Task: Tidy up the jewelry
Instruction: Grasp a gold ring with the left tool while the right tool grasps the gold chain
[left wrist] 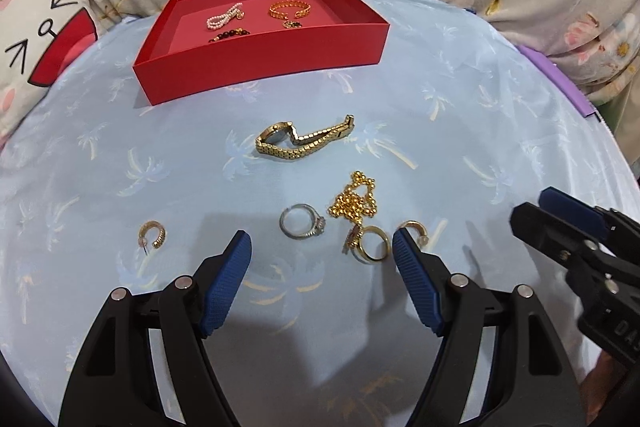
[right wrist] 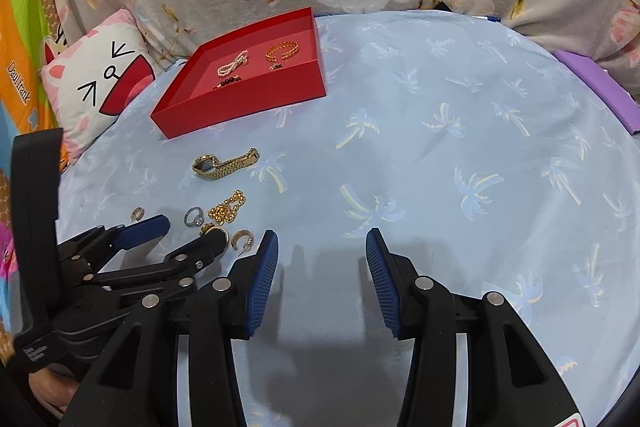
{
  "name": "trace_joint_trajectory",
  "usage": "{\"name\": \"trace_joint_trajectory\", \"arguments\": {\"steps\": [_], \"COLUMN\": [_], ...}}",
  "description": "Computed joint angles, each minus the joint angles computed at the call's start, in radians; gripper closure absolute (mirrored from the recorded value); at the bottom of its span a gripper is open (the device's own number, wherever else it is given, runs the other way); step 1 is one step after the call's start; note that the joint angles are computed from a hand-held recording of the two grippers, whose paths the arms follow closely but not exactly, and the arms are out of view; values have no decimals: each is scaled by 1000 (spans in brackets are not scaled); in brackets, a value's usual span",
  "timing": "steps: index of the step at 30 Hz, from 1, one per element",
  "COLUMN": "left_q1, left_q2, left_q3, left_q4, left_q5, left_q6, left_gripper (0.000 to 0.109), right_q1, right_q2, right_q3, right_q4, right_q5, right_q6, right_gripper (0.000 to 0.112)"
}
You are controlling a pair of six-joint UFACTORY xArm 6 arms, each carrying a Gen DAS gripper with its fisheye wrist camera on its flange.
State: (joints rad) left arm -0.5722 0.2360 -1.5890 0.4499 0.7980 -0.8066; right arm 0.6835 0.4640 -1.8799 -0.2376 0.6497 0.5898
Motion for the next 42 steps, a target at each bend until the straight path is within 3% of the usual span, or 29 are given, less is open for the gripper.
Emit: {"name": "trace_joint_trajectory", "arguments": {"steps": [3, 16, 19, 24, 31, 33, 37, 39, 42], "left_q1": [-8, 11, 18, 43, 13, 8, -8, -10, -2], "left_q2": [5, -76, -100, -160, -81, -56, -44, -48, -65], "left_q3": [-11, 84, 113, 185, 82, 60, 46, 51, 71], "left_q4": [43, 84, 66, -67, -23, -28, 62, 82, 66], "left_q5": [43, 62, 45, -74, -20, 4, 45, 46, 29], "left_q6": [-27, -75, -63, -17, -6, 7, -22, -28, -11], "left_gripper": [38, 41, 46, 46, 45, 56, 67, 82, 92], "right_q1": [-1, 12, 13, 16, 19, 19, 19, 20, 22], "right_q2": [-3, 0, 1, 12, 14, 14, 14, 15, 20], "right_q3": [5, 0, -2, -16, -21, -21, -21, -23, -28], "right_q4": [5, 11, 15, 24, 24, 24, 27, 28, 33], "right_q5": [-4, -3, -1, 7, 14, 14, 14, 16, 18], "right_q6": [-3, -18, -20, -34, -40, -40, -42, -45, -54], "right_gripper": [66, 67, 66, 67, 66, 66, 66, 66, 66]}}
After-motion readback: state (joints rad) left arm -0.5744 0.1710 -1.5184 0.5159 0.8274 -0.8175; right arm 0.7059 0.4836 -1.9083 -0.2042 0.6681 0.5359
